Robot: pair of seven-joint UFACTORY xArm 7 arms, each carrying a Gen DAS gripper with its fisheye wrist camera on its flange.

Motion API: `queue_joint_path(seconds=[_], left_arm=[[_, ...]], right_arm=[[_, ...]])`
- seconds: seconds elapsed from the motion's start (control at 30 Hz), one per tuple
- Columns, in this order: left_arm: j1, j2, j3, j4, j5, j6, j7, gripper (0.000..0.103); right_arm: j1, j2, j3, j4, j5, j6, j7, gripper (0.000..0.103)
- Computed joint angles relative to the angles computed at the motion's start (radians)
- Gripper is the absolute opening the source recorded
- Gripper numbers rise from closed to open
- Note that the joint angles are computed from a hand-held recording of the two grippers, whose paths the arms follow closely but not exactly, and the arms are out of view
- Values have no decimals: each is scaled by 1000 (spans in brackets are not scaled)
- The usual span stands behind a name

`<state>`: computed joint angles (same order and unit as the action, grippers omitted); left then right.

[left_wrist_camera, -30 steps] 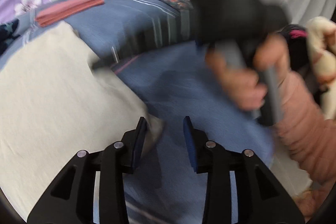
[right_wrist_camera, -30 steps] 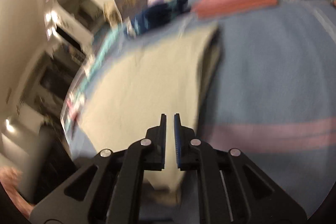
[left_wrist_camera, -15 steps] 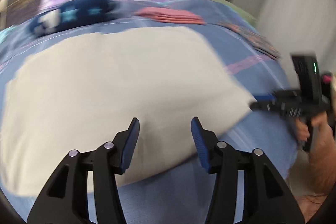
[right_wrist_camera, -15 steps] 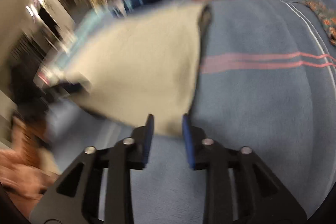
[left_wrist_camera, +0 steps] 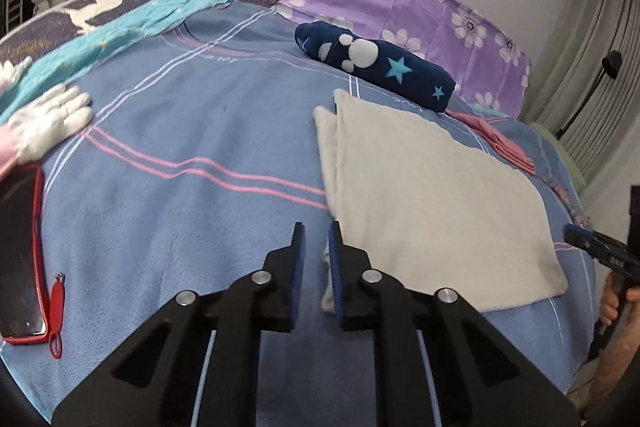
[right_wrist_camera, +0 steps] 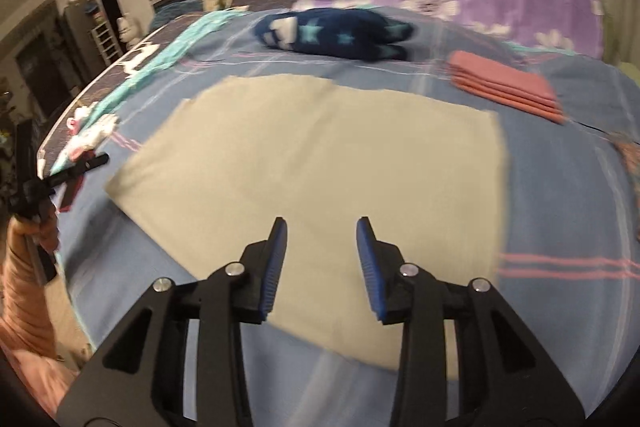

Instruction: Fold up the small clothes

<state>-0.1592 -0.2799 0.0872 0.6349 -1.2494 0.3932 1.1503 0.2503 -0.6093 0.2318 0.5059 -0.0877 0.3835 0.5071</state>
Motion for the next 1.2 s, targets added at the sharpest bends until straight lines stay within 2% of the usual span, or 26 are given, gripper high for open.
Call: queue_joint_path(seconds=[0.03, 0.1, 0.13, 0.17, 0.2, 0.23, 0.27, 0.3, 0.33, 0.4, 0.47, 0.57, 0.63, 0.7, 0.8, 0.83, 0.87, 0.9, 0.97, 1.1, 1.2], left_arm=[[-12, 14, 0, 7, -30, 5, 23, 13], [-10, 24, 19, 12, -67, 71, 84, 13], [-6, 22, 17, 11, -85, 95, 104, 13], [0, 39, 20, 25, -99, 139, 126, 17], [5, 43, 9, 27, -106, 159, 132, 32], [10, 56, 1, 36, -115, 172, 149, 41], [15, 66, -11, 41, -129, 165, 172, 45], [15, 84, -26, 54, -136, 156, 205, 45], [18, 98, -35, 66, -134, 161, 224, 44], [32, 125, -37, 89, -129, 210, 252, 2], [50, 133, -38, 98, -136, 252, 266, 1], [87, 97, -18, 66, -137, 340, 304, 1], [108, 81, -8, 36, -131, 360, 329, 1], [126, 99, 2, 40, -131, 380, 319, 0], [165, 137, 25, 67, -152, 484, 305, 0], [175, 137, 22, 67, -152, 501, 309, 3], [180, 134, 16, 65, -149, 510, 317, 12], [183, 128, 8, 60, -146, 504, 320, 27], [177, 120, -13, 54, -133, 465, 316, 45], [151, 152, -48, 79, -44, 398, 230, 45], [158, 182, -33, 100, -38, 442, 198, 45]], right_arm=[[-22, 63, 36, 52, -20, -7, 21, 36], [-69, 184, 89, 146, -81, -30, 64, 34], [-90, 250, 117, 206, -121, -36, 95, 28], [-104, 323, 137, 274, -165, -36, 126, 26], [-101, 358, 136, 307, -188, -35, 140, 26], [-102, 419, 146, 368, -225, -27, 164, 26], [-100, 472, 156, 426, -266, -11, 193, 26], [-93, 503, 153, 458, -294, -3, 210, 26], [-86, 558, 153, 513, -338, 4, 236, 26], [-57, 645, 141, 608, -410, 28, 272, 26], [-17, 732, 126, 712, -439, 74, 271, 32], [33, 823, 101, 822, -419, 127, 234, 32], [69, 875, 82, 886, -419, 166, 202, 32], [111, 929, 56, 955, -431, 215, 180, 34], [163, 999, 17, 1043, -424, 262, 163, 38], [181, 1033, 4, 1091, -419, 285, 152, 40], [195, 1051, -10, 1118, -413, 298, 146, 41], [209, 1075, -23, 1155, -403, 318, 138, 42], [237, 1142, -48, 1260, -373, 385, 115, 46], [298, 1258, -116, 1442, -357, 476, 79, 49], [323, 1357, -130, 1600, -303, 565, -15, 55]])
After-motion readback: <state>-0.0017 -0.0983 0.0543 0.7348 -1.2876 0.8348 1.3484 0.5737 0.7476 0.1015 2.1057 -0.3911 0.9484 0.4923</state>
